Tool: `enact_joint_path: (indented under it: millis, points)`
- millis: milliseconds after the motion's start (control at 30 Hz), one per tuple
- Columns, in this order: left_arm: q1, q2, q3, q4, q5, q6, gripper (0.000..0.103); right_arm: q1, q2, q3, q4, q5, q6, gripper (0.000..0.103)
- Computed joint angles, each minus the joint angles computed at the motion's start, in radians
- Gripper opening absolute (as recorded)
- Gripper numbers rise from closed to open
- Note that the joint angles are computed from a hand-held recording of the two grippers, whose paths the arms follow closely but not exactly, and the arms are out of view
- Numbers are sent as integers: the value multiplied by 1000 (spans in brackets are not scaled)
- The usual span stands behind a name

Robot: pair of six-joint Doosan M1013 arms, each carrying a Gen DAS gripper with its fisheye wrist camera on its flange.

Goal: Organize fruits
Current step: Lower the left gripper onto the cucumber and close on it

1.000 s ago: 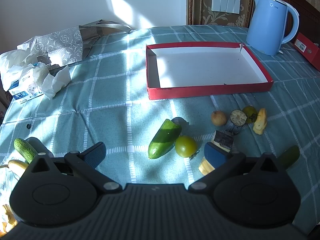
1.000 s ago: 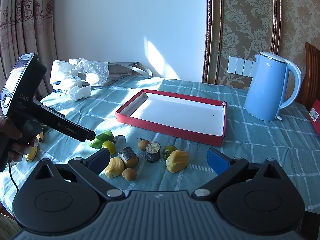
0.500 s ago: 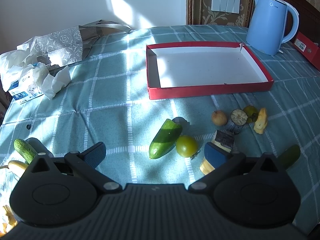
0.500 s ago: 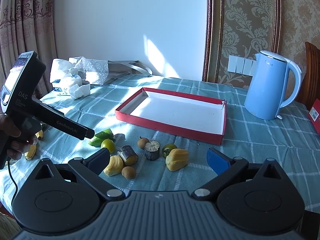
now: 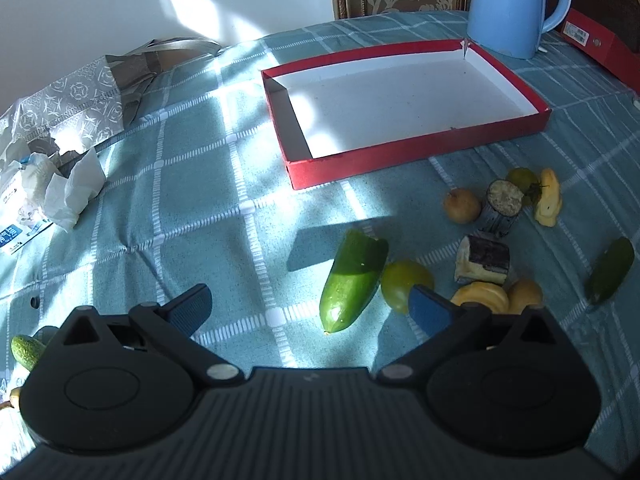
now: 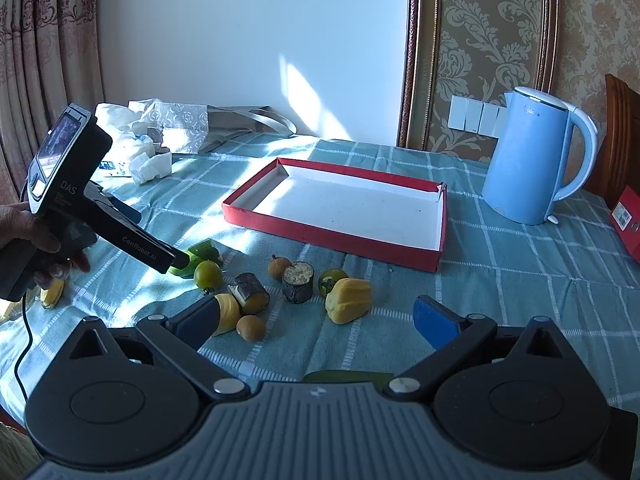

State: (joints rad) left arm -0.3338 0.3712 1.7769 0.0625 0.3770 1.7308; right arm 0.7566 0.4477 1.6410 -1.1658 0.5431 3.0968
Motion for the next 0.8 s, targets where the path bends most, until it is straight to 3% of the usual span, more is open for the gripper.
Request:
enact_joint_path:
  millis: [200, 333, 467, 600, 700, 767, 800]
  points:
    - [28, 44, -47, -209, 64, 367, 103, 5, 11, -17, 29, 29, -14, 103]
    - [30, 65, -68, -239, 93, 503, 102, 8, 20, -30, 43, 52, -15, 103]
    - [29, 87, -94, -224, 111, 520, 99, 11, 30, -42, 56, 65, -20, 103]
    - [31, 106, -123, -236, 152, 546, 88, 14, 38, -51, 53, 75, -29, 103]
    - [32, 119, -145, -254, 180, 561, 89, 16, 49, -59, 58, 94, -45, 103]
    - [34, 125, -160, -276, 209, 577, 82, 14, 53, -60, 64, 96, -49, 103]
    - [36, 127, -166, -295, 226, 590, 72, 12, 53, -59, 68, 94, -55, 103]
